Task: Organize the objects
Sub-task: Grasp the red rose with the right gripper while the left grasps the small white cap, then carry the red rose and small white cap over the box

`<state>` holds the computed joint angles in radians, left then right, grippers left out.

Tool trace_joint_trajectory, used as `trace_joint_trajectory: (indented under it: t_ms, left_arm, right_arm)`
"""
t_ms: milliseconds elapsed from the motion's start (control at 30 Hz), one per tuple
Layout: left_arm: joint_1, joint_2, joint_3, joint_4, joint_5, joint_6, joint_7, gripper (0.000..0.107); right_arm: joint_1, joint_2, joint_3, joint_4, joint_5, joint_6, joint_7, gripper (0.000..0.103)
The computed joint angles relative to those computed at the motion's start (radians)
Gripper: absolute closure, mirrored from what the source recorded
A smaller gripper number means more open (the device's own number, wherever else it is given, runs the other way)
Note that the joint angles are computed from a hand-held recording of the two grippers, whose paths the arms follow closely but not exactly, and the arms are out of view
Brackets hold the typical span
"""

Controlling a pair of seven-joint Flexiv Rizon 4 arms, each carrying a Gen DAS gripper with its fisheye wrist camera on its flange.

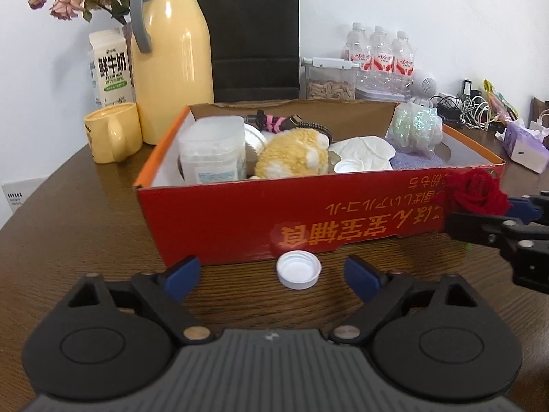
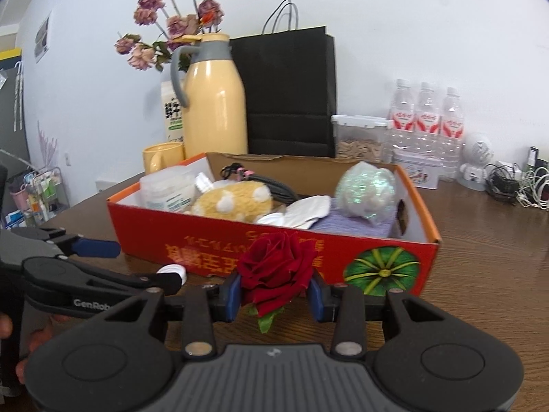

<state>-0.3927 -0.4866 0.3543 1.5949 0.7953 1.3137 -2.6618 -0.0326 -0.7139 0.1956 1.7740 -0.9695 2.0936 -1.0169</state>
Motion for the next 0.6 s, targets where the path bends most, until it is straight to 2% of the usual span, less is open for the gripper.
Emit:
trace_joint_trajectory:
  t_ms: [133,233,367,533,600]
  left_arm:
    - [0.015,-0.013,-0.027,-0.014,-0.040,-0.020,0.034,0.031]
    - [0.026,-0.022,-0.044,-0.019,-0.074,-0.021,0.066,0.044]
    - [0.003,-0.031,-0.025,-0.027,-0.077,-0.018,0.052,0.077]
    - [-0.003,-0.033,-0.022,-0.020,-0.095,0.011,0.054,0.077]
    - [-0.020,-0.034,-0.001,-0.018,-0.095,0.020,0.024,0.077]
  right_arm:
    - [0.006,0.004,-0.014,0.007,0.036,0.017,-0.014,0.065]
    - [0.007,0.006,-0.018,0.011,0.046,0.027,-0.021,0.065]
    - [0.011,0.008,-0.023,0.015,0.046,0.037,-0.028,0.065]
    - [0.015,0.009,-0.028,0.019,0.044,0.048,-0.033,0.065]
    - [0.018,0.011,-0.031,0.021,0.046,0.052,-0.035,0.065]
